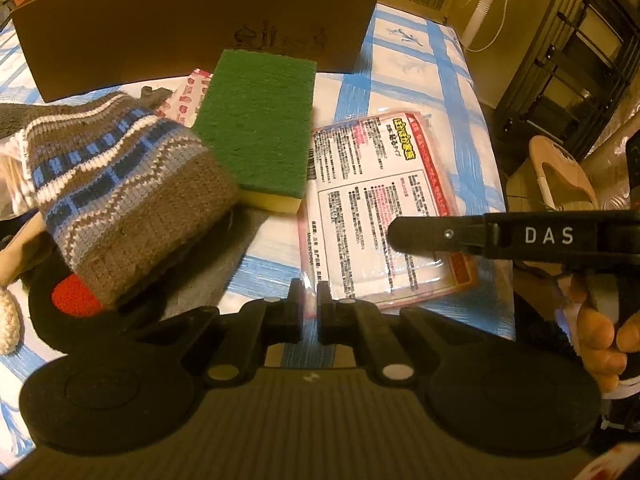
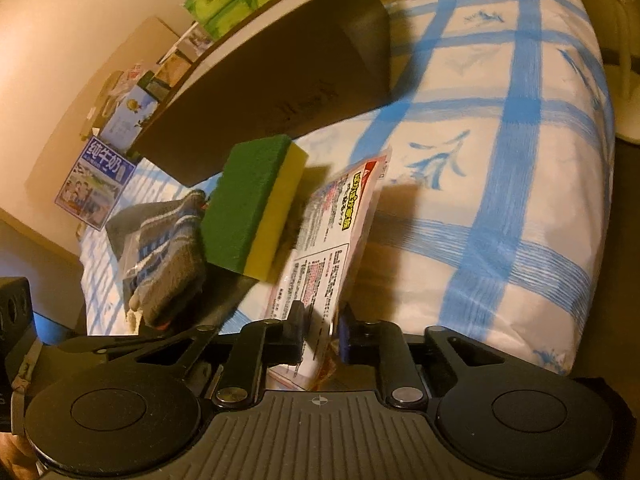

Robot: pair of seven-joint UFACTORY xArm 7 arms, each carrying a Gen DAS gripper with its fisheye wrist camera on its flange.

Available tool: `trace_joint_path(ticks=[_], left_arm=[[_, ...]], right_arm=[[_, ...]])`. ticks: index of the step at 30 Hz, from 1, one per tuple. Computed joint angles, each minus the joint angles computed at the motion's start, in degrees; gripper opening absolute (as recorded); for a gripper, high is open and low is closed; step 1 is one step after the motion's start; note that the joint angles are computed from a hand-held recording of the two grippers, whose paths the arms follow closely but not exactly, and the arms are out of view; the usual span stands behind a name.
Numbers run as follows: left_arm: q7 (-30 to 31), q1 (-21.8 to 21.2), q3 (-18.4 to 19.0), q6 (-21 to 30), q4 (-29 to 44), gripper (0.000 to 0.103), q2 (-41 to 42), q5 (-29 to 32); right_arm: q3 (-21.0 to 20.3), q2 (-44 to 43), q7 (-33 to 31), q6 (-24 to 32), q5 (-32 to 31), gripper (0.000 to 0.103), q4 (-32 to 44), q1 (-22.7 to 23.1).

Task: Organize soft objects
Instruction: 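Reach the right gripper to the red-and-white printed packet and grasp it, then lift the packet with the right gripper while the left gripper grasps the white fuzzy hair tie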

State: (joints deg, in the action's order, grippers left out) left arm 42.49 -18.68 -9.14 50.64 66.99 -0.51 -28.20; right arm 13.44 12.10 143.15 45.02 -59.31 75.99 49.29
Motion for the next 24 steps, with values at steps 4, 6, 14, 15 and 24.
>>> trace_joint_path(ticks=[4, 6, 14, 15, 24], left_arm=[[-0.42, 0.59, 0.53, 0.68, 0.19, 0.007, -0.88, -0.30], [0.24, 0.97, 0.98, 0.65, -0.12, 0.008, -1.85, -1.10], [0.22, 3.68, 3.87, -0.56, -0.74, 0.021, -5.90, -0.86], [-0.19, 4.22, 4.31, -1.14, -0.72, 0.024, -6.27, -0.45], [-6.13, 8.24, 5.77, -7.24, 1.46, 0.034, -2.72, 7.61]], right_arm=[[0.07, 1.12, -2.23, 2.73, 0.42, 0.005, 3.11, 0.94], [0.13, 1.57, -4.49, 4.71, 1.36, 0.003, 5.13, 1.49], [0.12, 2.51, -12.42, 12.82, 6.72, 0.002, 11.26, 3.51], [0.07, 2.63, -13.24, 13.98, 7.00, 0.002, 12.05, 3.80], [-1.14, 5.34, -21.90, 22.50, 8.46, 0.002, 20.40, 5.91]])
